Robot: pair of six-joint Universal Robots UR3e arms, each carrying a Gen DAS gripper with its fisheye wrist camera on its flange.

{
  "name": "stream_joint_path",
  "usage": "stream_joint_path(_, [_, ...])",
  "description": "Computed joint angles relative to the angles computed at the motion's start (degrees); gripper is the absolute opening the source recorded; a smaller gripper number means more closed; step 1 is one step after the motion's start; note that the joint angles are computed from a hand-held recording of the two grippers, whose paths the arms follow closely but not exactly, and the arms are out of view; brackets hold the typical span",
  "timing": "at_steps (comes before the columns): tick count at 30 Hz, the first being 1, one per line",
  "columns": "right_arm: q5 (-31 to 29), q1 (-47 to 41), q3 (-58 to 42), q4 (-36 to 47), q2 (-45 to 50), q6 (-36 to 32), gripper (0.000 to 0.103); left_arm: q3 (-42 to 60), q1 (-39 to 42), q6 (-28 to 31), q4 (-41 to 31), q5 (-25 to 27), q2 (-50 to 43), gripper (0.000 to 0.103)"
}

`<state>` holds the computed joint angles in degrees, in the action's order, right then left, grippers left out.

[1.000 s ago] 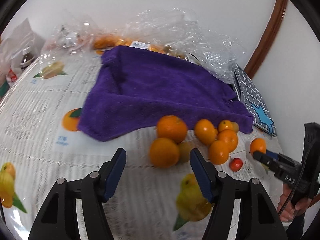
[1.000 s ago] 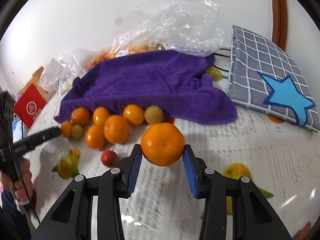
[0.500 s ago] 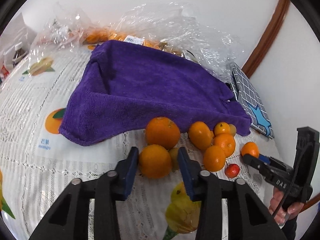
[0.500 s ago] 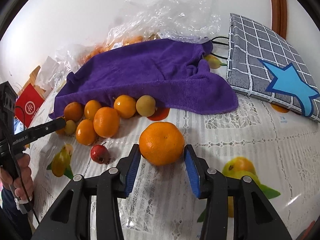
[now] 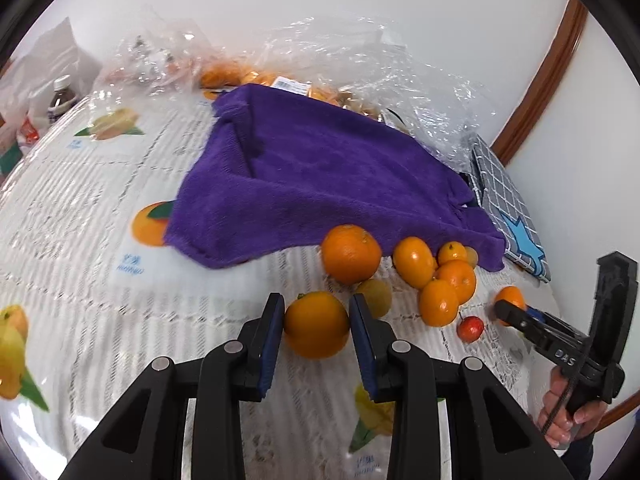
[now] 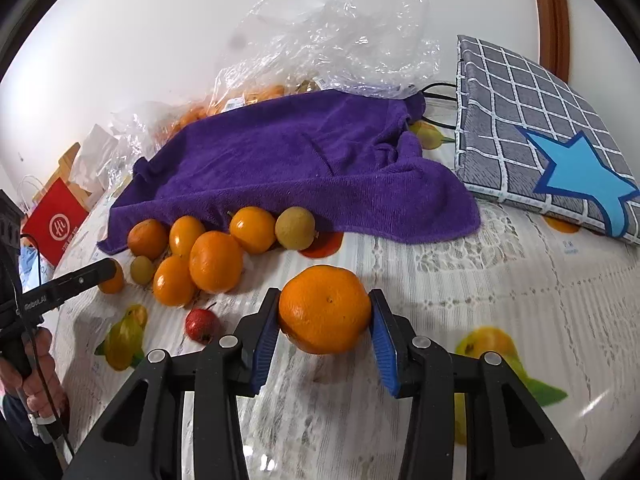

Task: Organize fruits
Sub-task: 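Grasp a large orange with the right tool while the left tool grasps another orange, then carry both held oranges up onto the purple towel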

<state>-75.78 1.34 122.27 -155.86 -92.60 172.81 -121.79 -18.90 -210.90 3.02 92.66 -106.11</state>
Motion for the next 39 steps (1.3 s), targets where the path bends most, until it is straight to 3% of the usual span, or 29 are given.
stream_joint_path(4, [-2.02,0.81,1.91,0.06,-3.90,-0.31,0.043,0.54,-1.41,-0.11,-1.47,2.42,-0.11,0.032])
stream_joint_path(7, [-2.07,0.68,3.42,0.96,-6.96,0.06,0.043,1.45,-1.10,-1.44,-3.44,0.45,-0.74,0.034])
stream_joint_path(10, [-2.25,0.45,4.53,3.56,-10.76,0.16,0.043,3.59,-3.70,-2.16,-5.68,5.11,-1.56,0.032])
stream_joint_path(20, [-1.36,-1.47,4.64,7.39,-18.15,-0.98,0.043,4.90,-5.31,-2.83,-10.34,8.75,3.90,0.032])
stream_joint_path(26, [-2.72,-0.57,-0.78,5.91,-14.29,-0.52,0.043,12.74,-4.71,-1.94,-15.58,13.75,5.06,0.032])
stream_joint_path(34, [-6.31,2.99,-15.33,3.35,-1.02,1.44,0.043,24.98,-1.63,2.53,-18.29,16.15,0.19,0.032])
stream_joint_path(39, [-8.22,4.54,-27.33,4.01,9.61,3.65,0.043,32.41,1.29,4.03,-18.97,13.38,-4.73,0.032])
